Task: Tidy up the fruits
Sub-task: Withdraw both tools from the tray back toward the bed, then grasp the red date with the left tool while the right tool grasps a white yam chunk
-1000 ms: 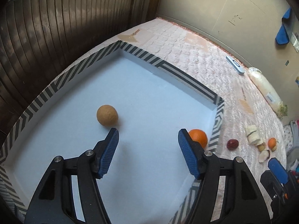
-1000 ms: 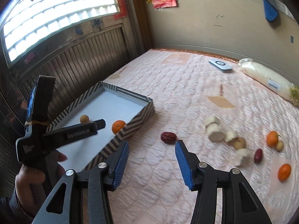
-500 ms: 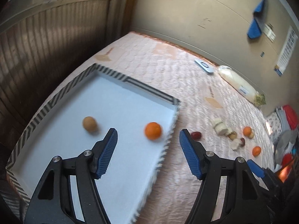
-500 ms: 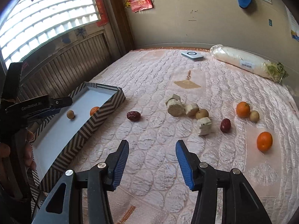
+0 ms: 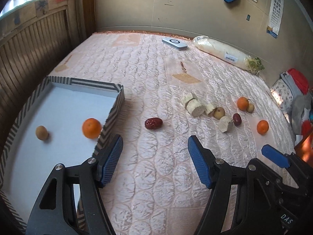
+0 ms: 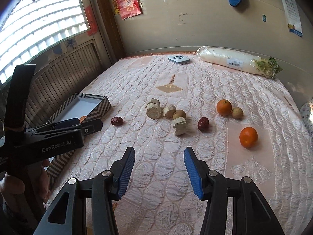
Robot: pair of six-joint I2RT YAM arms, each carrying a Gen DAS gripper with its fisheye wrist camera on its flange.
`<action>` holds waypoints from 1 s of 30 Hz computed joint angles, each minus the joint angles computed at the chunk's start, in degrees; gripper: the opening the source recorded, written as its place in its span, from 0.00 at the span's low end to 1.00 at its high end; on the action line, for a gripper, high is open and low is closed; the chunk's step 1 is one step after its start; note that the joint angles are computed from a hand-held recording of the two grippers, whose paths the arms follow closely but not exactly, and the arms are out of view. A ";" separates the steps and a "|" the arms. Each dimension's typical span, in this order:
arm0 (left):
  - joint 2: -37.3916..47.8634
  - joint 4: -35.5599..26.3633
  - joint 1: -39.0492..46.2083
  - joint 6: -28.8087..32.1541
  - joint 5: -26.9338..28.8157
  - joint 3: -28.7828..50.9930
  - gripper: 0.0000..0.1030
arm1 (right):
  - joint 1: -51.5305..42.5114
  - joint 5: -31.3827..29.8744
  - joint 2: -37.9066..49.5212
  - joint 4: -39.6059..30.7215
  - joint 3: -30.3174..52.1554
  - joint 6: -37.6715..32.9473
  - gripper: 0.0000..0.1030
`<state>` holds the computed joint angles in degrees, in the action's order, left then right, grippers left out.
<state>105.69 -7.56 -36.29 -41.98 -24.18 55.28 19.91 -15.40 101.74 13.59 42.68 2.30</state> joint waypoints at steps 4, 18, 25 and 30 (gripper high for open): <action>1.41 0.25 -0.54 1.43 -1.14 1.18 0.67 | -0.70 0.16 0.04 0.39 -0.53 -0.19 0.49; 5.89 1.93 1.58 4.28 2.29 2.92 0.67 | -0.92 1.58 8.98 3.95 5.23 -0.49 0.49; 7.83 1.98 4.03 5.05 5.21 4.33 0.67 | 0.69 3.94 16.86 -1.40 15.93 -1.93 0.49; 10.13 0.29 4.98 5.21 5.04 7.44 0.67 | -0.19 2.93 20.33 -1.95 19.74 -0.80 0.42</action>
<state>115.82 -7.27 -31.31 -36.77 -19.14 62.72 19.71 -12.46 122.07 11.64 62.42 1.50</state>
